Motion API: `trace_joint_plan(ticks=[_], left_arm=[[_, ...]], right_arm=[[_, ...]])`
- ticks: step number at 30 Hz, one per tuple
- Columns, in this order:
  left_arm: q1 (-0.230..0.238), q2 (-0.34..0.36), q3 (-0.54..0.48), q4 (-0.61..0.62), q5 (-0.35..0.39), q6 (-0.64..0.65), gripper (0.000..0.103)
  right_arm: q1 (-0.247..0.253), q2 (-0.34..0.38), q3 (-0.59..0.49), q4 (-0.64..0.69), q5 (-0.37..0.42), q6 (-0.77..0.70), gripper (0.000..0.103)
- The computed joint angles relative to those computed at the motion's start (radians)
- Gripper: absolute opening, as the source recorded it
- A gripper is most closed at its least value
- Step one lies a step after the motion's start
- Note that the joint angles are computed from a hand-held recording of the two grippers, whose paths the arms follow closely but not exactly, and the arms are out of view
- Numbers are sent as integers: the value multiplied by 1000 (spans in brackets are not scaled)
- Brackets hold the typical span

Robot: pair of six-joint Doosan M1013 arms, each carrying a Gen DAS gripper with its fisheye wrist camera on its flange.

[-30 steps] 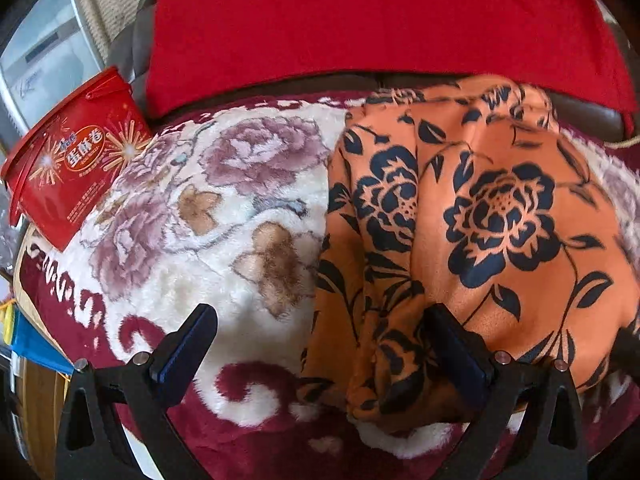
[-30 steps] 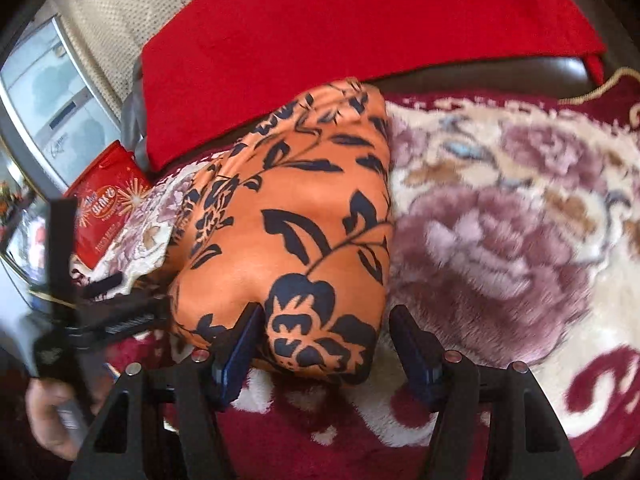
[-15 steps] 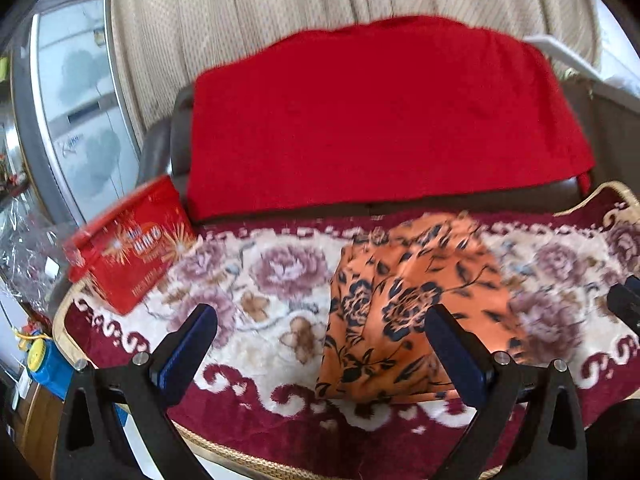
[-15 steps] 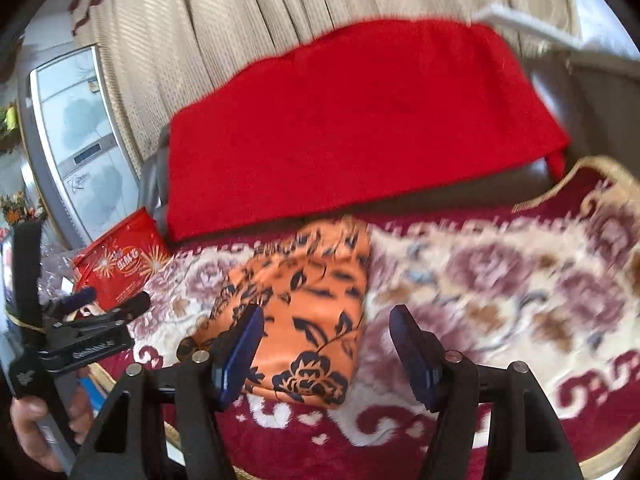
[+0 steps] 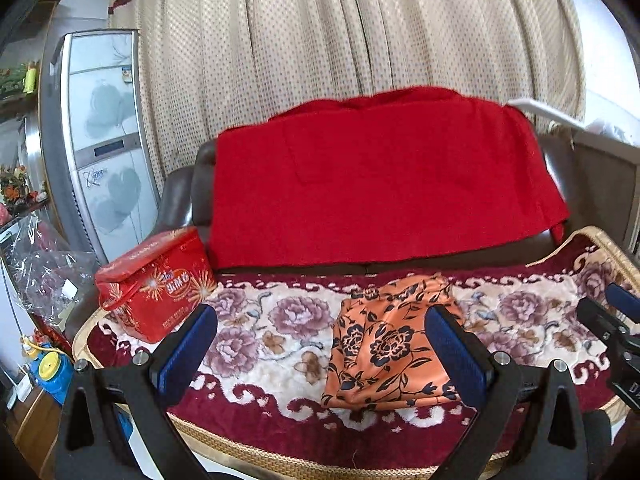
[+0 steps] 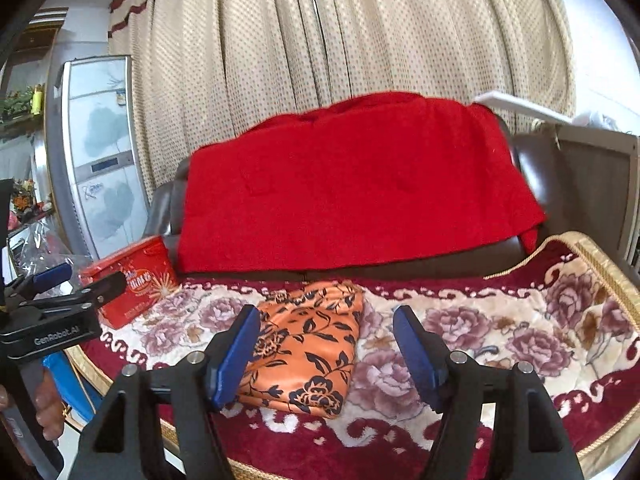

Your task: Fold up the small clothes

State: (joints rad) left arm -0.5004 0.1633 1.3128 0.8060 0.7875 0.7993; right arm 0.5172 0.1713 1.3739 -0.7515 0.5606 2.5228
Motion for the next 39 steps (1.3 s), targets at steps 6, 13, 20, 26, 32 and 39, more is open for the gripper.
trace_joint_plan(ticks=[6, 13, 20, 26, 32, 39], left_arm=[[-7, -28, 20, 33, -15, -30, 103], [20, 1, 21, 13, -11, -16, 103], [175, 191, -119, -530, 116, 317, 103], [256, 321, -224, -777, 232, 391, 103], [296, 405, -319, -1030, 256, 537, 103], [293, 480, -409, -1135, 322, 620, 103]], right_arm=[[15, -13, -2, -13, -9, 1, 74], [13, 7, -13, 81, 11, -75, 76], [-102, 112, -90, 693, 92, -493, 76], [-217, 228, -148, 1153, 177, -735, 76], [-288, 324, -203, 1480, 221, -874, 77], [-311, 411, -281, 1629, 300, -921, 79]])
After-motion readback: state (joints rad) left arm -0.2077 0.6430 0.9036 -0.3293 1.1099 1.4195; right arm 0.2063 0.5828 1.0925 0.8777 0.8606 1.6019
